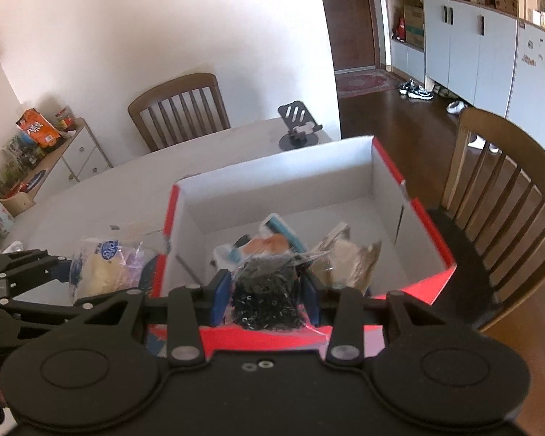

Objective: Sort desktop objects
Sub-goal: 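Lift and carry the blueberry bag and seaweed bag over the red shoebox, then lower both bags into the box and open both grippers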

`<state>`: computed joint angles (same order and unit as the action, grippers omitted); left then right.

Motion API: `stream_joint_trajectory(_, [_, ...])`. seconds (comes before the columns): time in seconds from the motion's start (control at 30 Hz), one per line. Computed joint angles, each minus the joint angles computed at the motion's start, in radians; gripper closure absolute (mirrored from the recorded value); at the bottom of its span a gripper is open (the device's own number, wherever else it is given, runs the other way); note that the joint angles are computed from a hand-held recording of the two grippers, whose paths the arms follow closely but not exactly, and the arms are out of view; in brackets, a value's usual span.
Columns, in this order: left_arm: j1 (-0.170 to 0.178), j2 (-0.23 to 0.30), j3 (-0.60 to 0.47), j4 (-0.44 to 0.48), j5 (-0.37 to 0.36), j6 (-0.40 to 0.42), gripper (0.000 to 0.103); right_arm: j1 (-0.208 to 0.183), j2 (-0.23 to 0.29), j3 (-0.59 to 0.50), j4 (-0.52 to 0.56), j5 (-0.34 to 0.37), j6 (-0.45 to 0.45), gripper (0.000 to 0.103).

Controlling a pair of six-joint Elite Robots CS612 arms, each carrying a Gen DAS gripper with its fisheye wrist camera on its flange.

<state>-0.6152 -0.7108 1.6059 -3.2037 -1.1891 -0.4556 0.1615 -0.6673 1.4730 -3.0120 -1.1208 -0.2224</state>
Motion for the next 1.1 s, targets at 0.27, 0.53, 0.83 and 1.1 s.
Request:
stream_joint_trajectory(0.27, [0.028, 0.039, -0.092, 0.051, -0.035, 0.048, 0.048, 0.0, 0.037, -0.077, 0.061, -0.018, -0.047, 0.062])
stream_joint_trajectory(0.53, [0.061, 0.089, -0.196, 0.133, -0.098, 0.081, 0.048, 0.006, 0.065, -0.132, 0.138, -0.035, -0.114, 0.062])
stream_joint_trajectory(0.83, [0.082, 0.143, -0.302, 0.27, -0.129, 0.12, 0.048, 0.017, 0.105, -0.203, 0.225, -0.059, -0.212, 0.063])
stream_joint_trajectory(1.1, [0.091, 0.175, -0.363, 0.361, -0.151, 0.132, 0.048, 0.029, 0.134, -0.255, 0.307, -0.095, -0.274, 0.063])
